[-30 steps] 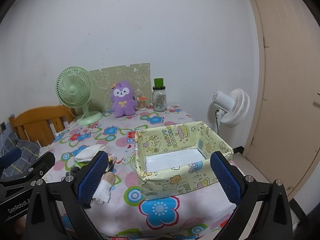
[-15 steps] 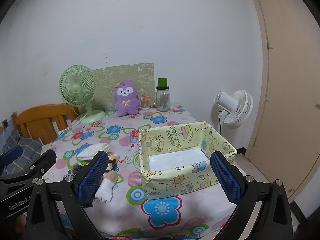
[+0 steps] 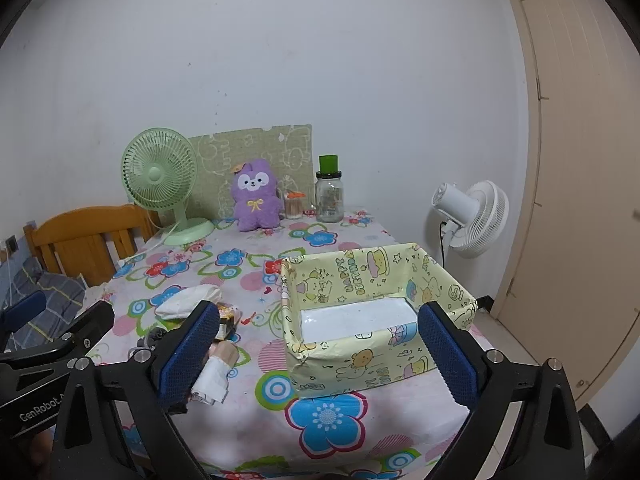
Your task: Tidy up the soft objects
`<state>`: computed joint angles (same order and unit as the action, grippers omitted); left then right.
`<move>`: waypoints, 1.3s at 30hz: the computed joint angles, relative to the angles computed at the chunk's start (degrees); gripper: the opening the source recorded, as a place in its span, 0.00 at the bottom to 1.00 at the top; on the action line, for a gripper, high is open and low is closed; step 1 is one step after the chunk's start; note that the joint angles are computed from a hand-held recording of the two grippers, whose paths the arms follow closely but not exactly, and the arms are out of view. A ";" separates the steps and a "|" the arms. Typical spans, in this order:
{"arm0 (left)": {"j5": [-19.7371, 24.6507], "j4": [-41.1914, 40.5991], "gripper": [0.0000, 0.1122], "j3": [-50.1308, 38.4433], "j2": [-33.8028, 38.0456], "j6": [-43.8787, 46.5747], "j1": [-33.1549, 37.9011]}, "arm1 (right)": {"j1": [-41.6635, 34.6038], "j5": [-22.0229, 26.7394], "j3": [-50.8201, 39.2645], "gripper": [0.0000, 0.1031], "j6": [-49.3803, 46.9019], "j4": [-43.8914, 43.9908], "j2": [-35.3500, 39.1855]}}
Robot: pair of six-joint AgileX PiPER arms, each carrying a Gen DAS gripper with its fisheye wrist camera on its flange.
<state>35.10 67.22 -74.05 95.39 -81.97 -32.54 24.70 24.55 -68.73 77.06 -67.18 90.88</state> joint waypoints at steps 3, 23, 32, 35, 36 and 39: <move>0.01 -0.32 0.91 -0.01 -0.04 0.21 0.09 | 0.09 0.09 0.16 0.96 0.18 -0.14 0.06; -0.91 -0.21 0.91 0.32 0.43 0.34 0.44 | -0.77 -0.71 -1.10 0.96 -4.46 4.97 0.74; -1.46 -0.74 0.91 -1.46 1.62 2.07 1.28 | -0.74 -0.29 -3.33 0.96 -4.61 4.64 2.21; -2.00 -1.05 0.91 -1.56 1.83 2.52 1.96 | -0.58 -0.21 -4.38 0.96 -5.34 5.32 3.00; -2.14 -1.29 0.90 -1.58 1.92 2.80 2.16 | -0.52 -0.14 -4.78 0.96 -5.70 5.68 3.28; -3.25 -4.21 0.87 -2.06 2.49 6.03 3.43 | -0.06 1.14 -5.59 0.93 -2.88 3.93 4.16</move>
<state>31.85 63.01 -76.11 97.87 -75.94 -29.10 24.64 25.68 -74.32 74.17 -63.25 95.04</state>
